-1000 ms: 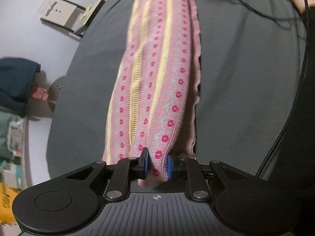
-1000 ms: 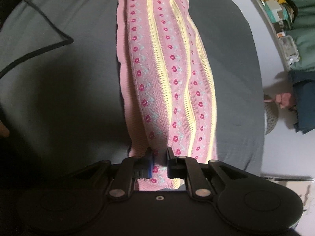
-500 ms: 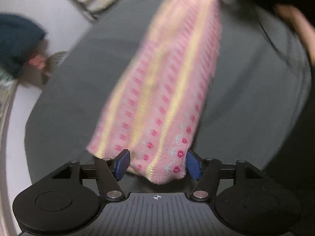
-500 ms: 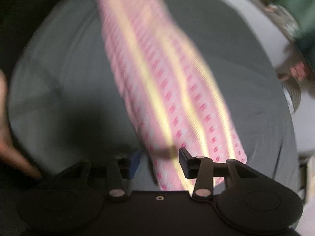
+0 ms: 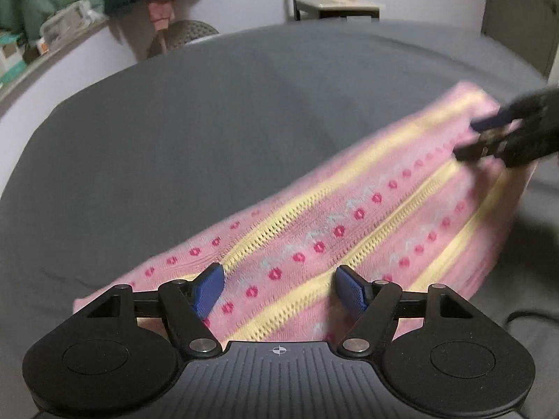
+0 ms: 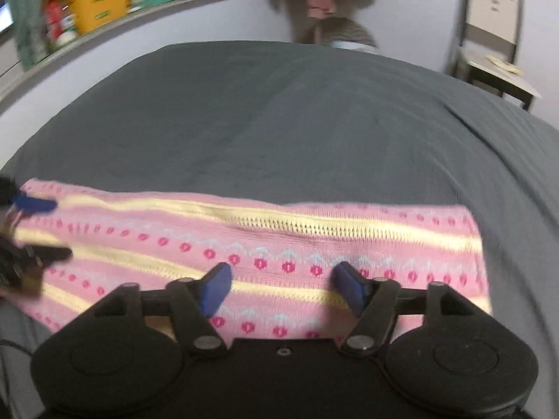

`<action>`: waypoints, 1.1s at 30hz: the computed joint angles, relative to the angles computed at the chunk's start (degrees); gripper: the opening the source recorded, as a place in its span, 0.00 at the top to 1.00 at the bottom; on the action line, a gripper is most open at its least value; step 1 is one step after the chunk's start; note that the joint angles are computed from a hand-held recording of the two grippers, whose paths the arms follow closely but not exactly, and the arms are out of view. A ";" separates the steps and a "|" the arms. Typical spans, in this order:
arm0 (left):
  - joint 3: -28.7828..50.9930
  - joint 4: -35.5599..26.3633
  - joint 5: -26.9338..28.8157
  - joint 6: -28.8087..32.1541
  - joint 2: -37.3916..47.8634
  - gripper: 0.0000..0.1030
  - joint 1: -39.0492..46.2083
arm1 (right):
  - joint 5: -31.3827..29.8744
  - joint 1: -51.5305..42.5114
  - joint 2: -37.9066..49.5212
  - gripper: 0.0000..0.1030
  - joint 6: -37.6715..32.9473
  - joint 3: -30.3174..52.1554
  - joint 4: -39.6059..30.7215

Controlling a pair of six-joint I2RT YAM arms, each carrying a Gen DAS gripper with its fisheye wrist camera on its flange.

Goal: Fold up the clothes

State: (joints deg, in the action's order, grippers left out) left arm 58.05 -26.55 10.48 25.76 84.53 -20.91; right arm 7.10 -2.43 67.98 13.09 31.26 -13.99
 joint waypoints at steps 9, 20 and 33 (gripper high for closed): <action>-10.92 15.01 10.13 -18.32 -9.19 0.19 2.60 | 0.13 -6.04 -6.20 0.23 -2.80 -7.32 10.42; -18.21 33.70 -1.77 -32.24 -1.70 0.19 -14.38 | -21.11 -27.13 0.88 0.15 -0.96 -8.80 21.20; -11.98 42.35 -13.47 -44.26 14.92 0.18 -20.83 | -23.60 -32.16 4.47 0.12 1.02 -9.06 20.26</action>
